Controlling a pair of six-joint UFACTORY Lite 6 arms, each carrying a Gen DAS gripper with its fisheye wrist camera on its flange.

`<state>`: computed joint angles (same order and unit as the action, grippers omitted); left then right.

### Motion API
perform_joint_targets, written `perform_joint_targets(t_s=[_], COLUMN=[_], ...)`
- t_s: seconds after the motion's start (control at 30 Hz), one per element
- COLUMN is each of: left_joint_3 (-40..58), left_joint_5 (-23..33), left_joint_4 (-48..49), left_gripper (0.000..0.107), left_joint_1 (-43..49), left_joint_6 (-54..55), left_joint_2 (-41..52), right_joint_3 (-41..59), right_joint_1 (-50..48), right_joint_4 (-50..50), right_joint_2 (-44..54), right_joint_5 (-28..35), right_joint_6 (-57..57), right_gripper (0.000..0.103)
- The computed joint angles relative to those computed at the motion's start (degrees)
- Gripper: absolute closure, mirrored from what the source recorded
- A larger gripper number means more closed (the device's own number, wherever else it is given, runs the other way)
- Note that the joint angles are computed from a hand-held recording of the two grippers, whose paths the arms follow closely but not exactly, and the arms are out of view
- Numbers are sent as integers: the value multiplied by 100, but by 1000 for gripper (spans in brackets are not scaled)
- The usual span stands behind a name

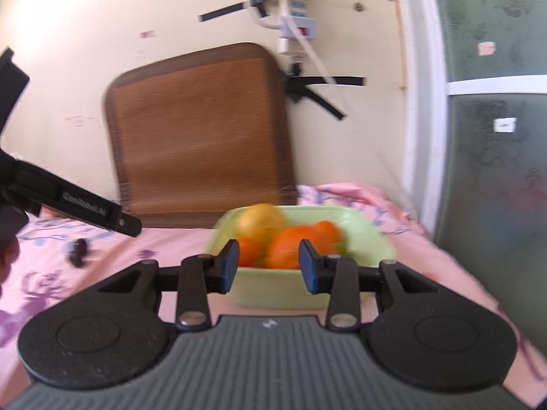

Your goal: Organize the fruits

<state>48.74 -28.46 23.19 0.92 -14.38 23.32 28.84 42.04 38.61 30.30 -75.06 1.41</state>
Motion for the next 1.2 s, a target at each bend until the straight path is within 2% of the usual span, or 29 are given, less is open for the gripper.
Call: perform_joint_targets(t_s=[0.17, 0.5, 0.6, 0.67, 0.73, 0.83, 1.2], left_joint_3=[-479, -676, -698, -687, -748, -771, -623], left_joint_5=[-463, -1291, -1610, -1787, -1994, -2111, -2152], left_joint_4=[179, 145, 135, 681, 814, 1004, 1583], left_gripper=[57, 57, 57, 57, 57, 57, 55], left_joint_1=[835, 1928, 2105, 2325, 2412, 2493, 2741], left_joint_6=[156, 805, 988, 600, 570, 504, 10], left_joint_2=[1, 617, 824, 870, 880, 891, 1006], right_joint_3=[664, 2027, 2311, 2331, 2301, 2274, 2374], right_joint_1=[610, 1004, 1110, 1187, 1216, 1208, 1204], right_joint_4=[177, 247, 550, 698, 726, 754, 835], right_joint_2=[365, 1041, 1276, 1345, 1357, 1351, 1401], right_joint_5=[471, 1628, 1718, 1553, 1454, 1417, 1538], right_joint_6=[-114, -210, -405, -458, -446, -398, -471], right_gripper=[62, 62, 62, 62, 61, 57, 56])
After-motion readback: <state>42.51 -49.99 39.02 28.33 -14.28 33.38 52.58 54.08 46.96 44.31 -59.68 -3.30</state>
